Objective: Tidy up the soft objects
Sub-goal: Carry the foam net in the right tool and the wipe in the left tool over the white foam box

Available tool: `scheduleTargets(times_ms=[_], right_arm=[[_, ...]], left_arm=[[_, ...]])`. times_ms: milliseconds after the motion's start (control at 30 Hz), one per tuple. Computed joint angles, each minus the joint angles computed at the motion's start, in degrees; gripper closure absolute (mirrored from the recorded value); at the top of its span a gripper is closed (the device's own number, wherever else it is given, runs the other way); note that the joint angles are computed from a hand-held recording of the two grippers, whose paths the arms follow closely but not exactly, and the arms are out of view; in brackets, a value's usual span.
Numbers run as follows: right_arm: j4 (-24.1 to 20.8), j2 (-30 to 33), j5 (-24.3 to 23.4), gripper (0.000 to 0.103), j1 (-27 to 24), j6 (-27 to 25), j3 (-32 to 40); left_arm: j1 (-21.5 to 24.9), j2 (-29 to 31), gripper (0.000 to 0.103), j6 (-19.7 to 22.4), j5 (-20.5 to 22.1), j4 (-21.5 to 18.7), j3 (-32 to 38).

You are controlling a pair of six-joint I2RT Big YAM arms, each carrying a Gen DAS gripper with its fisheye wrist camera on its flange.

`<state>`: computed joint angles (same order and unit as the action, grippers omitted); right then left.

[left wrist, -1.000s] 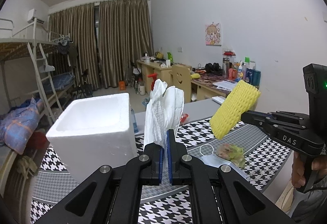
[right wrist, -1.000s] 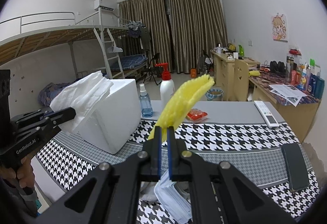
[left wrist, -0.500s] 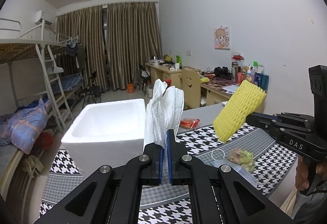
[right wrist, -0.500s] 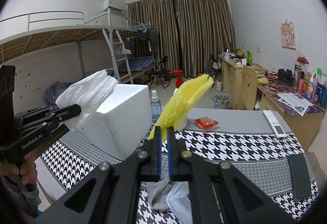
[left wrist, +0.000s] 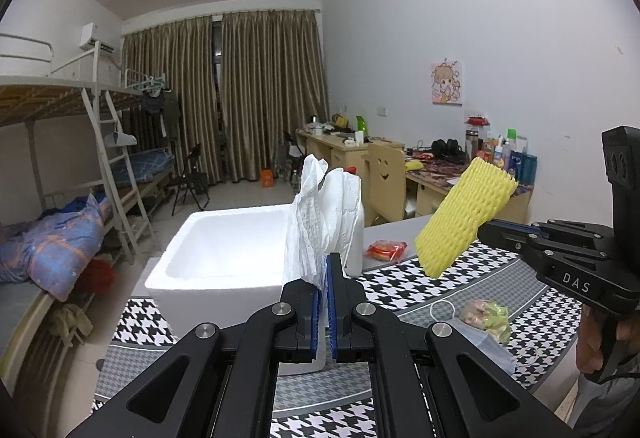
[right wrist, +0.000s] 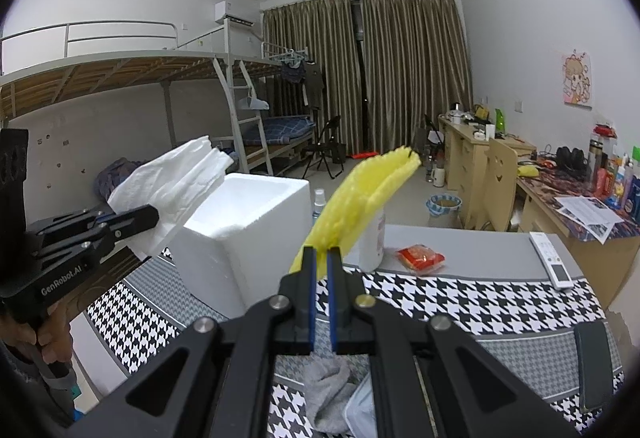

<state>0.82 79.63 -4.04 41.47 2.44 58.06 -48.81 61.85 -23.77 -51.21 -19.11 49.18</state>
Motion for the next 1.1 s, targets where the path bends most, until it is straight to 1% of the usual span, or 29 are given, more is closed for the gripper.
scheduleTargets(times_ms=[367,633,800,967,1100], right_arm=[[-0.3,1.6,-0.5,0.096,1.6,-0.7,2.8],[-0.8,3.0,-0.9,0.096,2.7,-2.0,5.1],[-1.5,3.9,-0.5,0.096,3.8,-2.4,6.6],[-1.6,4.5,-0.2,0.096,4.7,-2.1,7.5],[-1.8,4.9,-0.3,0.096,5.2,-2.1,8.2]], left_arm=[[1.0,-2.5,0.099,-0.1,-2.1,0.1,-1.2],[1.5,-4.8,0.099,-1.6,-4.5,-1.8,-2.2],[1.6,-6.2,0.099,-1.6,-5.6,-2.0,-3.0],[1.8,-7.7,0.099,-2.1,-6.7,-2.8,-3.7],[1.6,-8.3,0.099,-3.1,-8.1,-4.2,-3.9]])
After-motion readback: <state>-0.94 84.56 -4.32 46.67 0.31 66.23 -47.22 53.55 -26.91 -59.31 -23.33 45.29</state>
